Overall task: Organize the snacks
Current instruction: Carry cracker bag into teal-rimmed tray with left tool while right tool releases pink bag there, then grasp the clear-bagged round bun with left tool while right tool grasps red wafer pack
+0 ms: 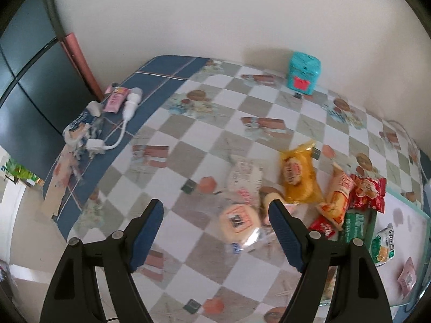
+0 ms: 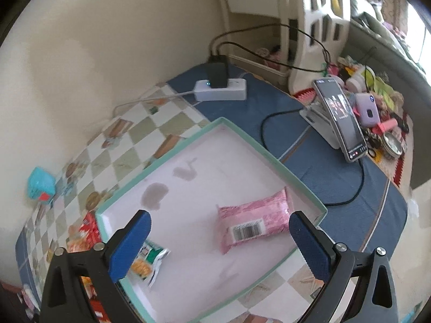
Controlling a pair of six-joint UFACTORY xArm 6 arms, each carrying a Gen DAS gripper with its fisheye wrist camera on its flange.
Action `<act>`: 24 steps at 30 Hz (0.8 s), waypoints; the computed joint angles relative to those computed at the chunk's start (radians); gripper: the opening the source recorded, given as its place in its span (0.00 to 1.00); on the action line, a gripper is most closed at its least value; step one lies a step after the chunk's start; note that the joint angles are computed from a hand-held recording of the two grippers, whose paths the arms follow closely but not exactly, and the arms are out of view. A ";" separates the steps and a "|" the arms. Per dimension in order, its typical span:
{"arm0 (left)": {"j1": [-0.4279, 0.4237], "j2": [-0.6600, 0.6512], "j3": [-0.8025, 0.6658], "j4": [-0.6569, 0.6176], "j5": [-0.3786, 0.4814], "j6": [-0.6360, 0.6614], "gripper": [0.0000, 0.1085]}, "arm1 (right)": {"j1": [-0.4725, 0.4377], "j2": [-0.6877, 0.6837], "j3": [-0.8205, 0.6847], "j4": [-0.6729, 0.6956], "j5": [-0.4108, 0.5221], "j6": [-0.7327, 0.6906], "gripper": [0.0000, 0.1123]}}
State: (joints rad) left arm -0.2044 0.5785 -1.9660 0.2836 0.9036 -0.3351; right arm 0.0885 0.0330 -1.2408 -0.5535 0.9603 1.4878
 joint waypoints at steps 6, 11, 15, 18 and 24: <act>0.050 -0.049 0.078 -0.037 -0.038 -0.004 0.75 | 0.054 0.044 -0.067 -0.014 -0.007 -0.049 0.92; 0.095 -0.054 0.096 -0.070 -0.030 -0.027 0.75 | 0.093 0.117 -0.140 0.040 -0.042 -0.147 0.92; 0.122 -0.051 0.100 -0.096 -0.023 -0.031 0.75 | 0.123 0.192 -0.201 0.131 -0.096 -0.263 0.92; 0.136 -0.042 0.092 -0.115 -0.011 -0.033 0.75 | 0.145 0.235 -0.236 0.169 -0.106 -0.320 0.92; 0.143 -0.016 0.063 -0.151 0.010 -0.014 0.75 | 0.180 0.321 -0.308 0.264 -0.126 -0.446 0.92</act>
State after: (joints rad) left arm -0.0617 0.5627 -1.9029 0.1331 0.9132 -0.3496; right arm 0.2690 0.3536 -1.5485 -0.2890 0.8340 1.0416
